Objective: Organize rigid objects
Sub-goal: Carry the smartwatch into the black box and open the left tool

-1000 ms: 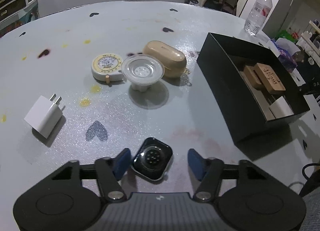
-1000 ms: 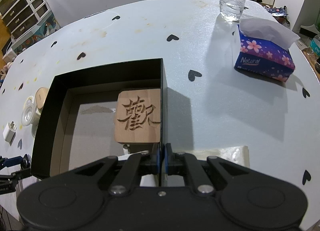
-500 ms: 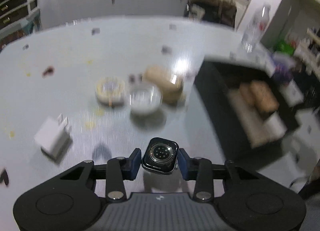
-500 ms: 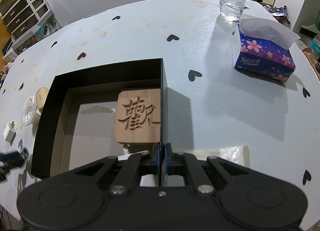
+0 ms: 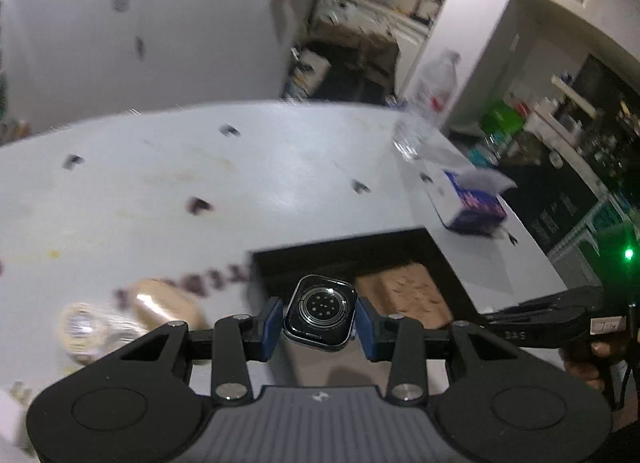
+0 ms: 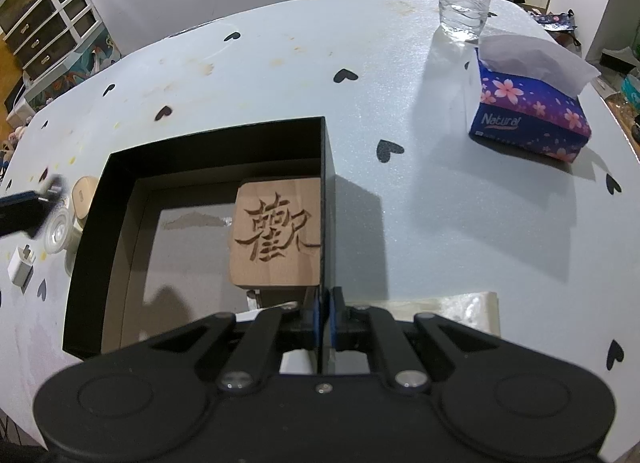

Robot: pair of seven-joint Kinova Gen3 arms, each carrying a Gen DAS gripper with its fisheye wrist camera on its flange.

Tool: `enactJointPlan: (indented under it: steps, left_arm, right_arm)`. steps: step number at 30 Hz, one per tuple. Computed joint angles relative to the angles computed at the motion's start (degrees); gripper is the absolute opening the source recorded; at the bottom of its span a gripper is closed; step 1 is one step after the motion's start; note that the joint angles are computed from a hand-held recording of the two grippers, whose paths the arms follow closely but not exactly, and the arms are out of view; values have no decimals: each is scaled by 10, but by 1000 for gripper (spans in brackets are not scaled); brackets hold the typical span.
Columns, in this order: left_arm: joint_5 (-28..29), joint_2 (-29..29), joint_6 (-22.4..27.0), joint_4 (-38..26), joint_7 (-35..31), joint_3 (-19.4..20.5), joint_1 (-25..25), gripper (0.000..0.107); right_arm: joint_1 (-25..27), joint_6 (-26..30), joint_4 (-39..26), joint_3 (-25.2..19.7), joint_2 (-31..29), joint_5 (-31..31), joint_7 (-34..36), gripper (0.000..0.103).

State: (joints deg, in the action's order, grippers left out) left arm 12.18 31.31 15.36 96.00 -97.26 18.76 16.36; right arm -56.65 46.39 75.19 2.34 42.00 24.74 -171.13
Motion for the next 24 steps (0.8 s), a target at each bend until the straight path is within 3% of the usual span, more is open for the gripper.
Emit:
enactJointPlan:
  steps: [11, 14, 17, 18, 20, 24]
  left_arm:
    - [-39, 113, 164, -168, 108, -81, 120, 40]
    - [-53, 125, 174, -181, 130, -92, 134, 41]
    - [-48, 135, 178, -185, 148, -85, 130, 43]
    - [-42, 140, 186, -188, 144, -73, 119, 52]
    - [-31, 138, 182, -179, 121, -51, 100, 56]
    - [-10, 136, 179, -162, 83, -27, 78, 54]
  right_arm:
    - [0, -2, 2, 0, -1, 0, -6, 5]
    - [1, -2, 3, 0, -1, 0, -6, 5]
    - [1, -2, 3, 0, -1, 0, -6, 5]
    - [1, -3, 3, 0, -1, 0, -6, 5]
    - [1, -3, 4, 0, -2, -1, -6, 6]
    - [1, -3, 3, 0, -1, 0, -7, 6]
